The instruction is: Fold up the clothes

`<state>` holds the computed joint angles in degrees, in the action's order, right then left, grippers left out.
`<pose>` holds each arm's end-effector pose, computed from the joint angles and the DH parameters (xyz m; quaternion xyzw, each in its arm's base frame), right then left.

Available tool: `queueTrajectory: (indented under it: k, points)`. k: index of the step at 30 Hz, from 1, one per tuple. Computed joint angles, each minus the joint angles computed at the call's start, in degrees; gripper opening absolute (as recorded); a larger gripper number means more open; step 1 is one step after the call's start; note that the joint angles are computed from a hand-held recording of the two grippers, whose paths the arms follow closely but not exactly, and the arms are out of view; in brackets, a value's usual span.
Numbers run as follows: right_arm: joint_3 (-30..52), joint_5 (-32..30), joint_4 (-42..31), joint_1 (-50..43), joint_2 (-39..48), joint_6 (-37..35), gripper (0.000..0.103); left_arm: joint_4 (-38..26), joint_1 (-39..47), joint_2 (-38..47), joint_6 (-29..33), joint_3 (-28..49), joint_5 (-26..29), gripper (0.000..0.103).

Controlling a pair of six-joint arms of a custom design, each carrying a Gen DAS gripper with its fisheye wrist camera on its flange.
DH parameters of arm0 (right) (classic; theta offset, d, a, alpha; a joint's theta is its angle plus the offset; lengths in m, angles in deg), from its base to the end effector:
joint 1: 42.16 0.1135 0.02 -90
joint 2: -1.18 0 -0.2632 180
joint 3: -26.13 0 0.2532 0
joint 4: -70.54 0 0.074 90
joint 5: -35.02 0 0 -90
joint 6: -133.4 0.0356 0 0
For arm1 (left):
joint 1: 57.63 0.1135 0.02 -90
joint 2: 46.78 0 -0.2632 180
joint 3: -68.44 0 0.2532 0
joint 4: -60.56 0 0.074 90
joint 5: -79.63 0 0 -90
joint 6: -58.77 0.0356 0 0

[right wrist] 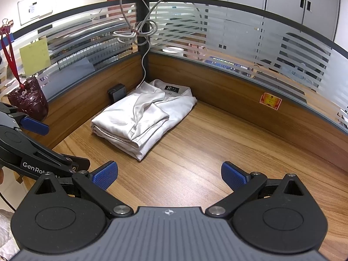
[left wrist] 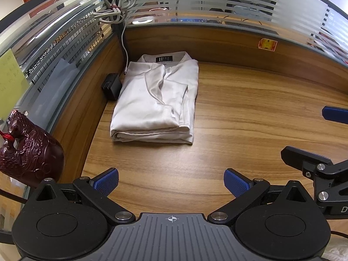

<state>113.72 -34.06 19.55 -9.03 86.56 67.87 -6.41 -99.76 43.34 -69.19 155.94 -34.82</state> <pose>0.2770 0.1656 0.3049 -0.0058 0.9226 0.0179 0.3852 0.2402 -0.1974 0.2654 -0.0025 0.9626 0.0481 0.2666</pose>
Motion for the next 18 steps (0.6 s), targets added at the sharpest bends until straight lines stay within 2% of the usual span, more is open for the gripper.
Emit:
queueTrajectory:
  k: [18]
  points:
    - [0.4, -0.4, 0.2, -0.4, 0.7, -0.1, 0.102, 0.0, 0.7, -0.1, 0.4, -0.2, 0.3, 0.103]
